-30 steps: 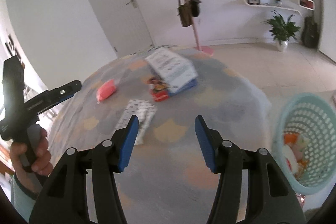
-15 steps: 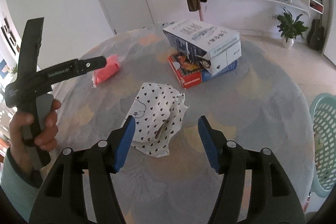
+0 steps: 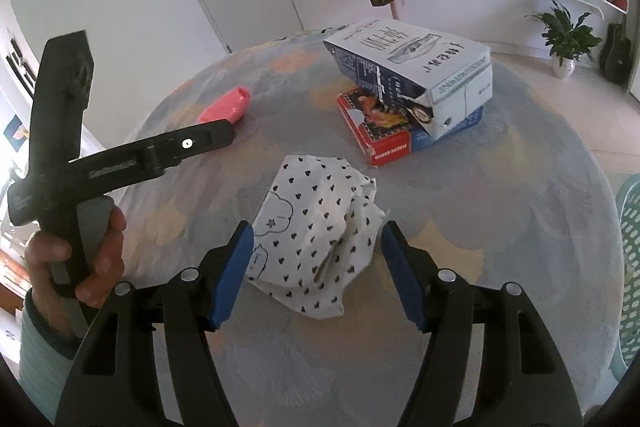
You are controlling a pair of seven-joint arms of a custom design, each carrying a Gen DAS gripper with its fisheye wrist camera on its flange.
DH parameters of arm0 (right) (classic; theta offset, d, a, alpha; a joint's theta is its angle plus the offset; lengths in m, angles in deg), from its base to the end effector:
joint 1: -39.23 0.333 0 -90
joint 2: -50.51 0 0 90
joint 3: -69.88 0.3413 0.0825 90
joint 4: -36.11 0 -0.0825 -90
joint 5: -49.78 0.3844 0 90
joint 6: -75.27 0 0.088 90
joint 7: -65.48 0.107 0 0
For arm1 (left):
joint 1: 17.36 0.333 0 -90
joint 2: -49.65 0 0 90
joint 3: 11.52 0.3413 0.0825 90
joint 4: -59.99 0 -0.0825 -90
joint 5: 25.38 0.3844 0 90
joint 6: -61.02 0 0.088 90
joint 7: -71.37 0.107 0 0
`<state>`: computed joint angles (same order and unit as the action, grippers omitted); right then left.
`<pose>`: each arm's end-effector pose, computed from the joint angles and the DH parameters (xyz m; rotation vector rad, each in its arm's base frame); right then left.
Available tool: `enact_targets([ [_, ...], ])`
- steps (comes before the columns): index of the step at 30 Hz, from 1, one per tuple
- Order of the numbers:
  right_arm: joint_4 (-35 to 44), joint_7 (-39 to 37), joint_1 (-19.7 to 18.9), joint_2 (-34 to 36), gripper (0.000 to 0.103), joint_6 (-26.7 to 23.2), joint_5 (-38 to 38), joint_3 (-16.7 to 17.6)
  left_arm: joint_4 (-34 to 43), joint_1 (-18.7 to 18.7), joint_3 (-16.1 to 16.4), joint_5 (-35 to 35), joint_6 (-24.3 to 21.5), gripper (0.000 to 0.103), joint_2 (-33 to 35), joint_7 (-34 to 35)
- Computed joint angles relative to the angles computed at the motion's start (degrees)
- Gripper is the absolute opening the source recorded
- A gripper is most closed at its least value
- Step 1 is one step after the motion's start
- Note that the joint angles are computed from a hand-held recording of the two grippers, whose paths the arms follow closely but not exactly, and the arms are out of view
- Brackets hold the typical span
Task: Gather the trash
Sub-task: 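Grasp the pink bag with the left gripper while the right grasps the dotted tissue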
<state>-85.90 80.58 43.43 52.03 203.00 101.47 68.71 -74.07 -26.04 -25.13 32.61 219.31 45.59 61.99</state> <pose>0.5575 0.0538 0.4379 -2.2426 0.8970 0.0598 0.4683 -0.2320 0.4261 -2.1996 1.3460 -0.7759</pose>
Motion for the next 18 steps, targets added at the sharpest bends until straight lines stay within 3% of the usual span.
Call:
enact_targets([
  [4, -2.74, -1.76, 1.11, -1.86, 0.063, 4.71, -0.18, 0.67, 2.36, -0.51, 0.00, -0.97, -3.56, 0.072, 1.62, 0.89],
  [6, -3.57, -2.68, 1.76, -2.34, 0.053, 6.59, -0.34, 0.75, 3.52, -1.12, 0.02, -1.57, -6.29, 0.060, 2.16, 1.77],
  [7, -4.52, -3.49, 2.08, -3.02, 0.045, 7.89, -0.15, 0.79, 3.70, -1.40, 0.06, -1.18, -6.94, 0.058, 2.20, 1.46],
  [8, -4.86, -3.98, 2.33, -3.25, 0.030, 8.17, -0.17, 0.68, 3.74, -1.67, 0.09, -0.59, -7.31, 0.054, 2.09, 1.17],
  [11, -5.36, -5.88, 2.74, -3.72, 0.011, 7.34, 0.18, 0.17, 3.38, -2.36, -0.21, 1.86, -8.28, 0.044, 0.93, -1.68],
  [18, -5.13, -10.95, 1.64, -4.71, 0.004, 3.57, 6.44, -1.81, 1.53, -2.09, -1.58, 7.32, -4.52, 0.030, -2.39, -10.68],
])
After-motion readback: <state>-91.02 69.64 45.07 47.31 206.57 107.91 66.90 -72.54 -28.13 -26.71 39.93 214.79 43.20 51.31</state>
